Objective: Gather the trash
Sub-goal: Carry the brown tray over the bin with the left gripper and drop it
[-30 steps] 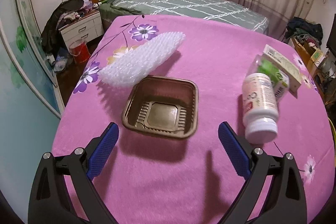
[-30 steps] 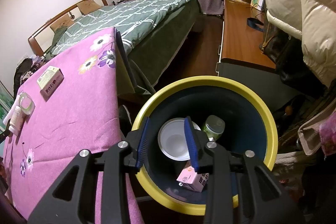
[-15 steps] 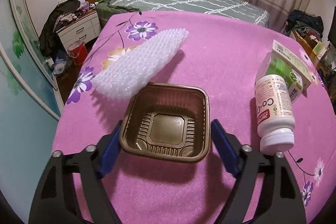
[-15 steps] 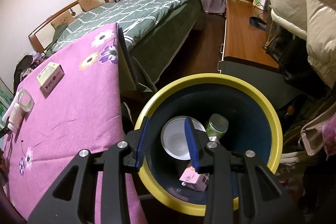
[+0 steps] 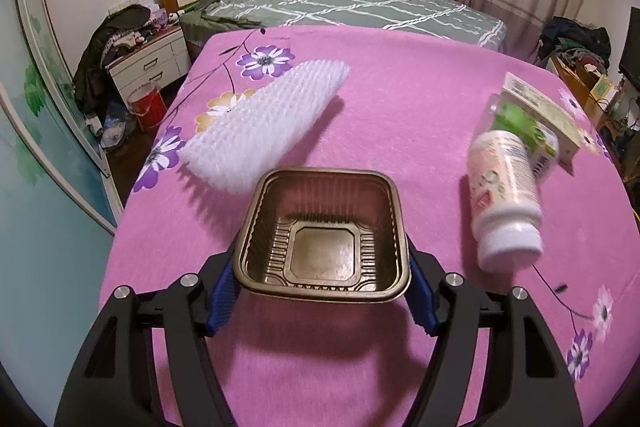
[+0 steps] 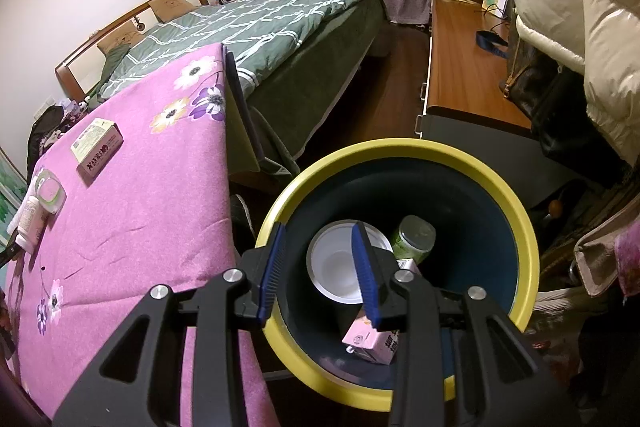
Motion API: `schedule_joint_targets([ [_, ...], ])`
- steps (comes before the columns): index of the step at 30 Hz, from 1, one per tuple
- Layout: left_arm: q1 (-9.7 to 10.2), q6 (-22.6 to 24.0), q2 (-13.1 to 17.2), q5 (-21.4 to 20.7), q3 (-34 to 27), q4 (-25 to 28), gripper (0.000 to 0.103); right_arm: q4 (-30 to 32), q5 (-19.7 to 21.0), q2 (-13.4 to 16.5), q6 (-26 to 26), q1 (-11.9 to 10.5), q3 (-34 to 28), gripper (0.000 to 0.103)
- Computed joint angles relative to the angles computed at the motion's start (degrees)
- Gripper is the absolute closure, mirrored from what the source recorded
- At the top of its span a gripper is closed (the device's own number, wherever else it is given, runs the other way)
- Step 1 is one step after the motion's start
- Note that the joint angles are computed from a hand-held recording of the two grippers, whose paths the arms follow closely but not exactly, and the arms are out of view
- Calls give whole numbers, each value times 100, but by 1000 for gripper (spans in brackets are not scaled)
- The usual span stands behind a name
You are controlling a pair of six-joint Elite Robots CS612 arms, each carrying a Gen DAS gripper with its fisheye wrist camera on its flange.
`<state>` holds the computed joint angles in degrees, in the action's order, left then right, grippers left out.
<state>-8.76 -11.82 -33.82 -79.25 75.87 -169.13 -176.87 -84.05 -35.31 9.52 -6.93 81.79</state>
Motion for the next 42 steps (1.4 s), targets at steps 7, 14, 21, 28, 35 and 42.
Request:
schedule_joint_targets([
  [7, -145, 183, -381, 33, 679, -650, 35, -43, 35, -10, -12, -9, 30, 70],
  [14, -370, 585, -733, -240, 1149, -1214, 35, -178, 85, -51, 18, -43, 116, 70],
  [21, -708, 1057, -767, -863, 1029, -1430, 35, -317, 140, -113, 89, -133, 249, 70],
  [28, -1056, 1498, -521, -1668, 427, -1026, 35, -649, 134, -264, 190, -309, 558, 70],
  [35, -1447, 2002, -184, -2108, -293, -315, 35, -814, 49, -350, 275, -467, 786, 69],
  [42, -1781, 2407, 262, -2377, -1147, 634, 35, -1001, -1, -409, 348, -599, 977, 64],
])
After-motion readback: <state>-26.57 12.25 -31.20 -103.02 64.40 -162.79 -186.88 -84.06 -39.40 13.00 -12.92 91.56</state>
